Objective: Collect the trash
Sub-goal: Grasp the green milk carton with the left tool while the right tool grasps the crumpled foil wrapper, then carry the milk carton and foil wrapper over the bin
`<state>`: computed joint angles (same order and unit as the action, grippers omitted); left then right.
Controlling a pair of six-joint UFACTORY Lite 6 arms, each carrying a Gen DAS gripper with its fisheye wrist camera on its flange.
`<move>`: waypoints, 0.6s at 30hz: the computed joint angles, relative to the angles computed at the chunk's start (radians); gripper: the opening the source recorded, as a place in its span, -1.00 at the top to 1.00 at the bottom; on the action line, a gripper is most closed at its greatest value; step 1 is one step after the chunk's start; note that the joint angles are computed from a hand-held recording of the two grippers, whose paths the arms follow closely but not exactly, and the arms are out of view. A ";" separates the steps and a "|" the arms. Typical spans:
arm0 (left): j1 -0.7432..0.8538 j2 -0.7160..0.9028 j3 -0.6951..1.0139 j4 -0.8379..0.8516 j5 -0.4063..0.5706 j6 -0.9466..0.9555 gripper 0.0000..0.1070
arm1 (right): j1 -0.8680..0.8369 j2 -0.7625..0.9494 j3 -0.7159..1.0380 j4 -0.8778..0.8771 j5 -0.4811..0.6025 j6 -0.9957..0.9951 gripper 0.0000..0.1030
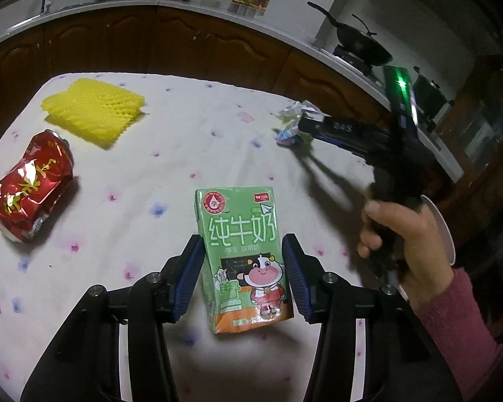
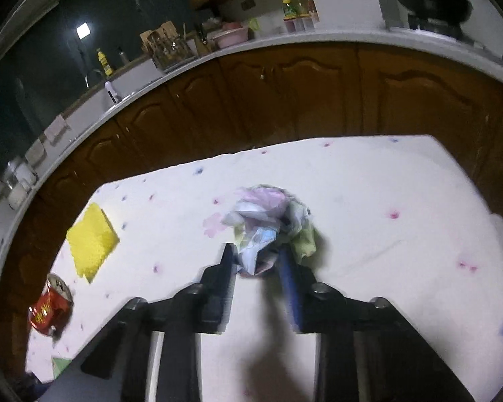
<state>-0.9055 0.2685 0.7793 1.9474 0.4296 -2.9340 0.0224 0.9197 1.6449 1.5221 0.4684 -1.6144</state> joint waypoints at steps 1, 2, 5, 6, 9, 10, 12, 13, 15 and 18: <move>-0.005 -0.001 0.002 -0.003 0.002 0.003 0.12 | -0.014 -0.044 -0.065 0.042 0.015 -0.059 0.51; -0.010 -0.001 0.005 -0.008 0.005 0.010 0.12 | -0.029 -0.077 -0.113 0.063 0.037 -0.093 0.51; -0.032 -0.007 0.024 -0.042 0.012 0.045 0.12 | -0.088 -0.189 -0.273 0.110 0.105 -0.189 0.51; -0.036 -0.007 0.030 -0.048 0.014 0.056 0.12 | -0.132 -0.236 -0.339 0.101 0.160 -0.199 0.51; -0.063 -0.004 0.059 -0.081 0.024 0.096 0.13 | -0.227 -0.324 -0.456 0.070 0.263 -0.203 0.51; -0.075 0.000 0.073 -0.097 0.027 0.115 0.13 | -0.256 -0.346 -0.482 0.056 0.291 -0.203 0.51; -0.097 0.015 0.108 -0.130 0.033 0.157 0.13 | -0.313 -0.396 -0.544 0.032 0.337 -0.203 0.51; -0.106 0.022 0.125 -0.138 0.032 0.168 0.13 | -0.357 -0.430 -0.588 0.022 0.366 -0.219 0.51; -0.121 0.042 0.163 -0.155 0.028 0.193 0.13 | -0.424 -0.476 -0.641 -0.003 0.398 -0.235 0.51; -0.146 0.077 0.233 -0.195 0.025 0.253 0.13 | -0.551 -0.538 -0.705 -0.060 0.459 -0.250 0.51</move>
